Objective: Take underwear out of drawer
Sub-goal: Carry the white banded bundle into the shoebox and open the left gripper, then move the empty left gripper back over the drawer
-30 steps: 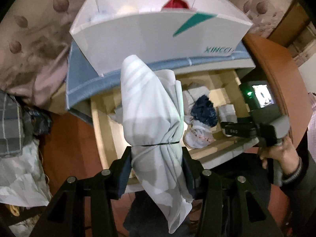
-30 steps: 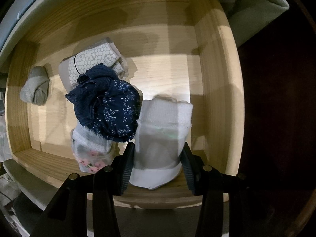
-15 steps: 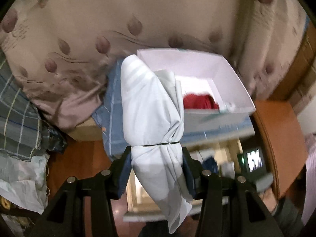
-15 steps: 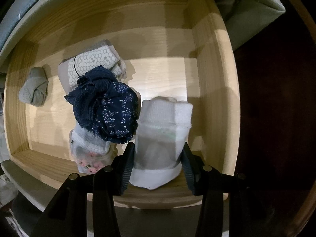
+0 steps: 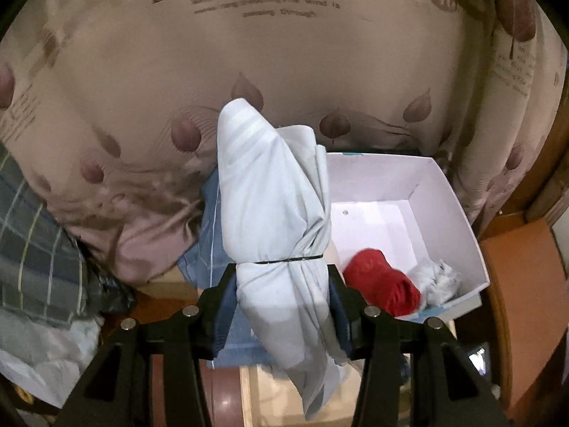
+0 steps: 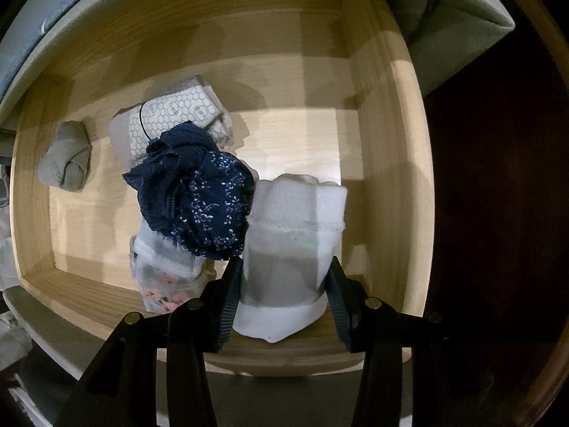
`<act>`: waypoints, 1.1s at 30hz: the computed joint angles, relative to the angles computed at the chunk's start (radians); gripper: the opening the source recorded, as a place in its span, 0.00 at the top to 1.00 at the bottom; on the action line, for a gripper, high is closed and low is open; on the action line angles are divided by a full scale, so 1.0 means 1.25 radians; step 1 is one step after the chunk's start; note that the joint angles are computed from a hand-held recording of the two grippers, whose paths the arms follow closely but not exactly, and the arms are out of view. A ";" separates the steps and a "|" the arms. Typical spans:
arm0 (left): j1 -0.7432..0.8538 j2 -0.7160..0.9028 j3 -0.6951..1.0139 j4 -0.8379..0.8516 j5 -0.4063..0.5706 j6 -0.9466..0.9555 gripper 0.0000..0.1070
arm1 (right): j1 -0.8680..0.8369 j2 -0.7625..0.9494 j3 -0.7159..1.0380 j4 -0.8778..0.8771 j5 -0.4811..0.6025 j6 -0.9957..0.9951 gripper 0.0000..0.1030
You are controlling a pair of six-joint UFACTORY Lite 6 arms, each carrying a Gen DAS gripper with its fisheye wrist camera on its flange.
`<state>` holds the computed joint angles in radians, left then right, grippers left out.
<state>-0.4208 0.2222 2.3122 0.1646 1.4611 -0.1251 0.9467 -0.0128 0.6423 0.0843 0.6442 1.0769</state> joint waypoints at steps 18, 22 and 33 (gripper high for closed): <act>0.007 0.146 -0.102 -0.007 -0.124 -0.035 0.51 | -0.014 -0.019 0.003 -0.006 0.012 -0.013 0.58; 0.048 0.131 -0.144 -0.086 -0.152 -0.025 0.50 | -0.023 -0.021 0.014 -0.018 0.027 -0.012 0.58; 0.034 0.100 -0.101 -0.092 -0.128 -0.012 0.47 | -0.033 -0.028 0.031 -0.023 0.059 -0.018 0.58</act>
<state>-0.3787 0.3469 2.1865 0.0494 1.3015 -0.1397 0.9053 -0.0478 0.6807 0.0562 0.7185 1.0542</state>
